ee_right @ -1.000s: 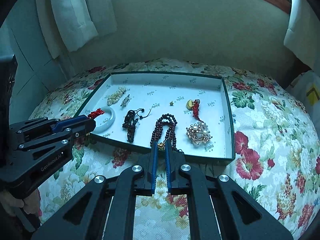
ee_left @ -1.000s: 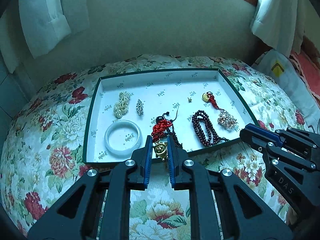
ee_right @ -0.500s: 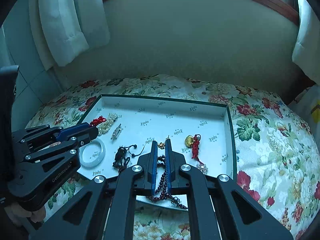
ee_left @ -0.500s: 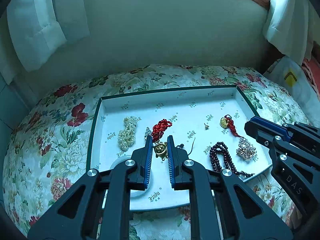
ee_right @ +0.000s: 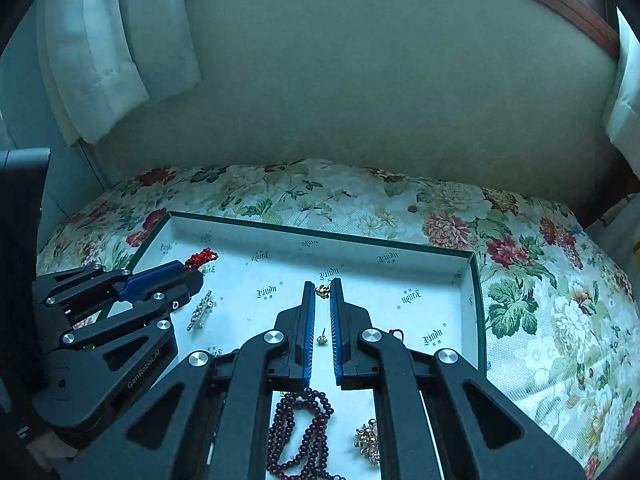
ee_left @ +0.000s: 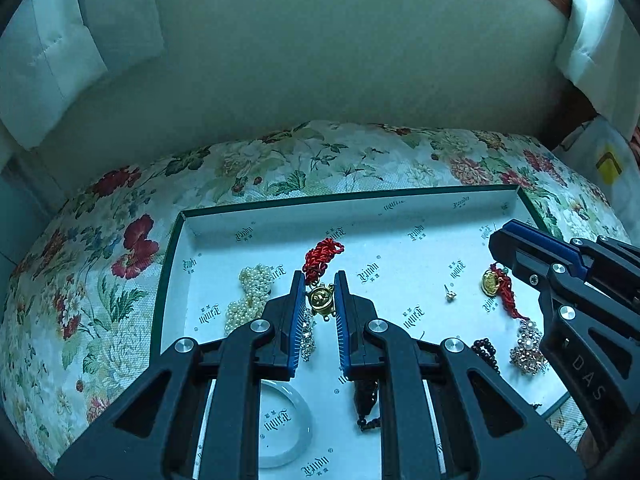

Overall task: Organize jewelry
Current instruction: 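Carry the charm into the box and open the left tool while the right tool releases the stud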

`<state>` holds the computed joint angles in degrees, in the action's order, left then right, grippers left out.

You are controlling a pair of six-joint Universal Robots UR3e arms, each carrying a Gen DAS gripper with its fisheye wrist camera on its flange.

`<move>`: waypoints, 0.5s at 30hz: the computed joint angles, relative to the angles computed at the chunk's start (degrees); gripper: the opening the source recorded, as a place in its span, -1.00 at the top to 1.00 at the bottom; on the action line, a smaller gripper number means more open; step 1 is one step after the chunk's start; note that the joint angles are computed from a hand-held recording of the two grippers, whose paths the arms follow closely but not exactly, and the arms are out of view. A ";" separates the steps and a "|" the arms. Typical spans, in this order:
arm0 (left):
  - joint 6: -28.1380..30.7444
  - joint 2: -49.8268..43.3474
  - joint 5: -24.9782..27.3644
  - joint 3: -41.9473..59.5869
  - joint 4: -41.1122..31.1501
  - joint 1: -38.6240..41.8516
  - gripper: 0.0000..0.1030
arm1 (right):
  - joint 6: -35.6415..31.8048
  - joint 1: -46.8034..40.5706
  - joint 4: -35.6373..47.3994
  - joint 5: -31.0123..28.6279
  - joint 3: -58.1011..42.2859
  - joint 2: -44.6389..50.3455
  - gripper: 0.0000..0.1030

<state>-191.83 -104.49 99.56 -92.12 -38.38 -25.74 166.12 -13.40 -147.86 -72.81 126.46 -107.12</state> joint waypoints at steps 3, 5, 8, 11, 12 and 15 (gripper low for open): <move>0.21 -2.52 -0.11 1.68 -0.86 0.48 0.72 | 0.83 1.35 -2.51 -1.56 -0.86 4.73 0.86; 0.06 -3.91 -0.16 2.60 -1.09 0.72 0.72 | 1.23 1.67 -3.54 -2.25 -1.67 7.38 0.86; -0.30 -5.50 0.08 3.64 -1.25 0.91 0.72 | 1.47 1.65 -4.27 -2.83 -2.71 10.39 0.86; -0.33 -6.79 -0.10 4.65 -1.75 1.07 0.72 | 1.44 1.52 -4.22 -3.15 -3.50 12.25 0.86; -0.34 -7.01 0.09 4.79 -1.77 1.02 0.72 | 1.40 1.49 -4.21 -3.31 -3.75 12.74 0.86; 0.04 -7.72 -0.18 5.76 -2.42 1.07 0.72 | 1.55 1.02 -3.56 -2.77 -4.37 13.49 0.86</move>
<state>-191.79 -112.22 99.39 -86.36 -40.81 -24.67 167.67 -12.38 -151.42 -75.57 122.09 -93.64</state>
